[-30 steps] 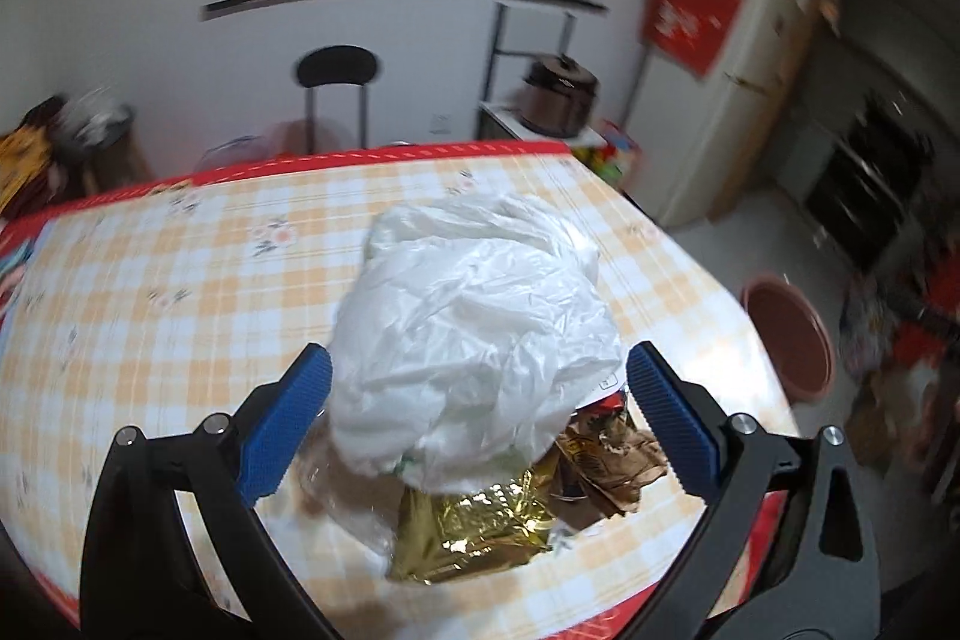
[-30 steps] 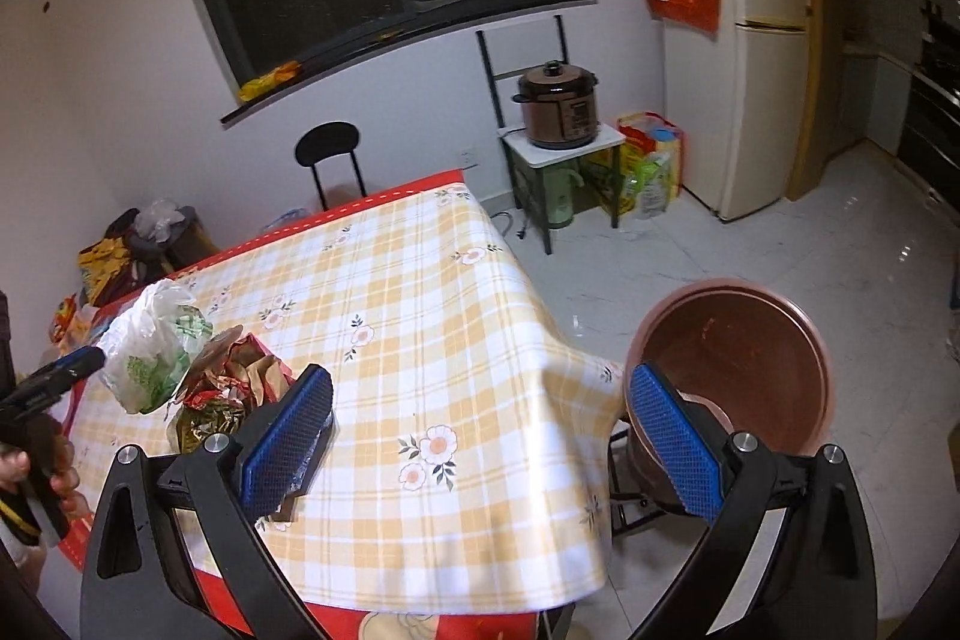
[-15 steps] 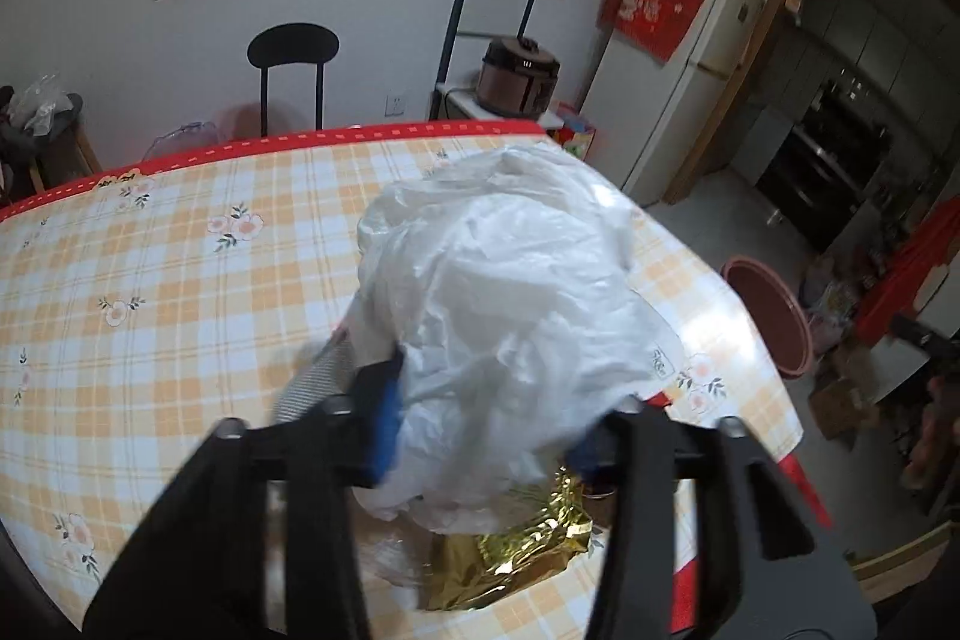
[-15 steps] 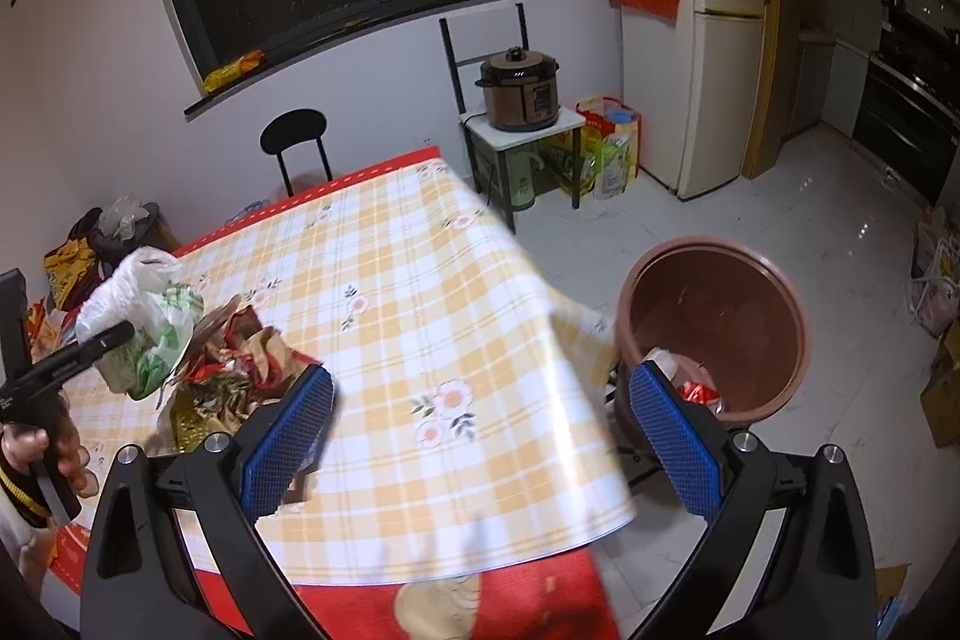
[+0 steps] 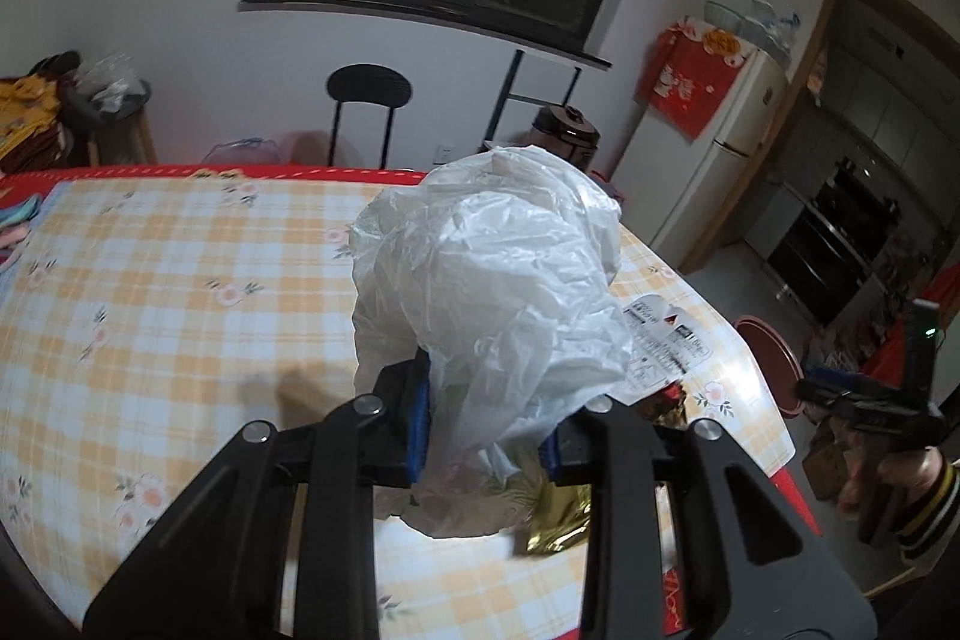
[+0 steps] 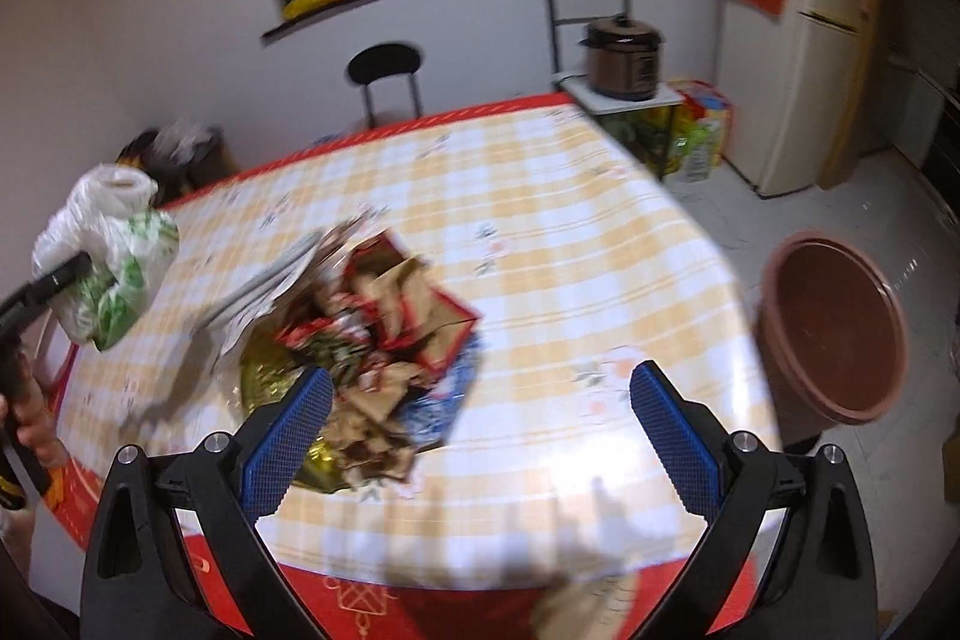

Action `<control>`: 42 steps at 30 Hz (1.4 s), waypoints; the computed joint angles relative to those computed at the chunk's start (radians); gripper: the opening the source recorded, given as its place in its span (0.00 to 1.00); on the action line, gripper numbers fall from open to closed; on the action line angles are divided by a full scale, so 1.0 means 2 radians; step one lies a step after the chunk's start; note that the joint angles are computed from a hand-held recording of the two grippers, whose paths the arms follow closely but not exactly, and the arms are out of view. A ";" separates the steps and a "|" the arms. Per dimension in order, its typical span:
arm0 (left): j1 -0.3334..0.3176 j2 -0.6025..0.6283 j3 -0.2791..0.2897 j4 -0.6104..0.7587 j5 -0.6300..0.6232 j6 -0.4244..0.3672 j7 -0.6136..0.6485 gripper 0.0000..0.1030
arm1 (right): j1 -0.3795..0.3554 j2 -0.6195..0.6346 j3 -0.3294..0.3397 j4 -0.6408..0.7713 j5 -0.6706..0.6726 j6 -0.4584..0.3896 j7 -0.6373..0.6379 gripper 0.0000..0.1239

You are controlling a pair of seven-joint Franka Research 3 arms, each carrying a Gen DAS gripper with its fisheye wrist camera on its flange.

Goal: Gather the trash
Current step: 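Grasp the brown and red paper wrappers with the right tool while the left tool holds the bag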

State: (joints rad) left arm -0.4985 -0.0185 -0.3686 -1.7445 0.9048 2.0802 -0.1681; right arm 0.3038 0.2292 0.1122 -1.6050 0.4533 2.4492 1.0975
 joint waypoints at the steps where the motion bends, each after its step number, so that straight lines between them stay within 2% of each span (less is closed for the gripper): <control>1: 0.000 -0.007 0.000 -0.009 -0.002 -0.001 -0.005 0.29 | 0.003 0.003 0.003 0.000 0.000 -0.001 -0.006 0.79; 7: 0.004 -0.052 -0.014 -0.060 -0.022 -0.013 -0.040 0.29 | 0.026 0.038 0.020 0.015 -0.002 -0.003 -0.038 0.79; 14: 0.011 -0.085 -0.032 -0.096 -0.046 -0.030 -0.073 0.29 | 0.047 0.097 0.019 0.071 -0.018 -0.004 -0.002 0.77; 18: 0.014 -0.093 -0.037 -0.109 -0.056 -0.031 -0.087 0.29 | 0.050 0.121 0.017 0.100 -0.032 -0.021 0.017 0.71; 21: 0.016 -0.093 -0.039 -0.111 -0.057 -0.028 -0.093 0.29 | 0.046 0.127 0.019 0.108 -0.034 -0.040 0.018 0.61; 25: 0.019 -0.088 -0.039 -0.106 -0.050 -0.021 -0.093 0.29 | 0.034 0.113 0.027 0.095 -0.014 -0.047 -0.004 0.50; 29: 0.021 -0.074 -0.037 -0.093 -0.038 -0.012 -0.088 0.29 | 0.027 0.092 0.025 0.077 -0.004 -0.051 -0.017 0.45; 42: 0.012 -0.020 -0.016 -0.037 -0.008 0.020 -0.057 0.29 | -0.005 0.027 0.015 0.009 0.067 -0.034 -0.044 0.45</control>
